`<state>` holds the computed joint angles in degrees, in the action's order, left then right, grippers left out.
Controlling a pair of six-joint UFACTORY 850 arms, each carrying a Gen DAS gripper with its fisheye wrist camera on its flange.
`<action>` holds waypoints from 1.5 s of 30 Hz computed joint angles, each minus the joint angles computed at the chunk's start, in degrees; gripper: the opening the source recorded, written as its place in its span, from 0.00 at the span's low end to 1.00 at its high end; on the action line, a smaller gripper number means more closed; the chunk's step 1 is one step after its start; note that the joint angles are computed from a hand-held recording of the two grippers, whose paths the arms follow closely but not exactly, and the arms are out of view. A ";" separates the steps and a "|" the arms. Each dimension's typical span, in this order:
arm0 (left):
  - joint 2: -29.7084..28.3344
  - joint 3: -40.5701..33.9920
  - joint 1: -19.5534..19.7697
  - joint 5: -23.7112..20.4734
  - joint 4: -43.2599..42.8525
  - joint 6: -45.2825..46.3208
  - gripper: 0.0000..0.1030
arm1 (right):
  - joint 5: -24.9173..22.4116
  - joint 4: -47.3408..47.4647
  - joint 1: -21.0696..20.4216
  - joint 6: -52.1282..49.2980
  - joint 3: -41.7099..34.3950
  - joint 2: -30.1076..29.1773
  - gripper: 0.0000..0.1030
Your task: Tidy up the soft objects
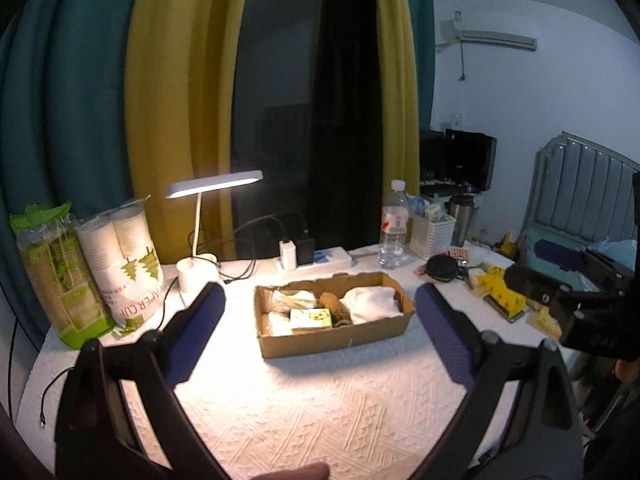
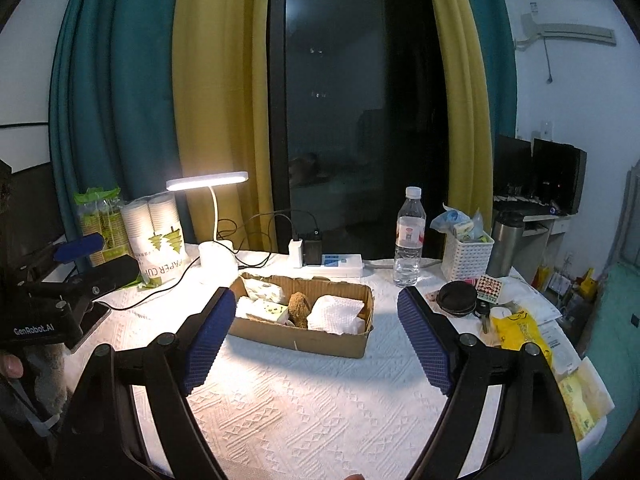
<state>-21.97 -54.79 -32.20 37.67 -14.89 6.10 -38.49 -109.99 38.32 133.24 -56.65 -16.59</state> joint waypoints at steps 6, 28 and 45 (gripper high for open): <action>-0.19 -0.10 0.17 -0.40 0.75 -0.51 0.94 | 0.12 0.65 -0.03 -0.57 -0.14 -0.10 0.83; -0.13 0.26 0.31 -0.32 1.16 -0.81 0.94 | 0.22 1.03 -0.03 -0.80 -0.31 -0.25 0.83; -0.21 0.54 0.05 0.20 1.21 -1.15 0.94 | 0.73 1.11 -0.14 -0.70 0.02 -0.20 0.83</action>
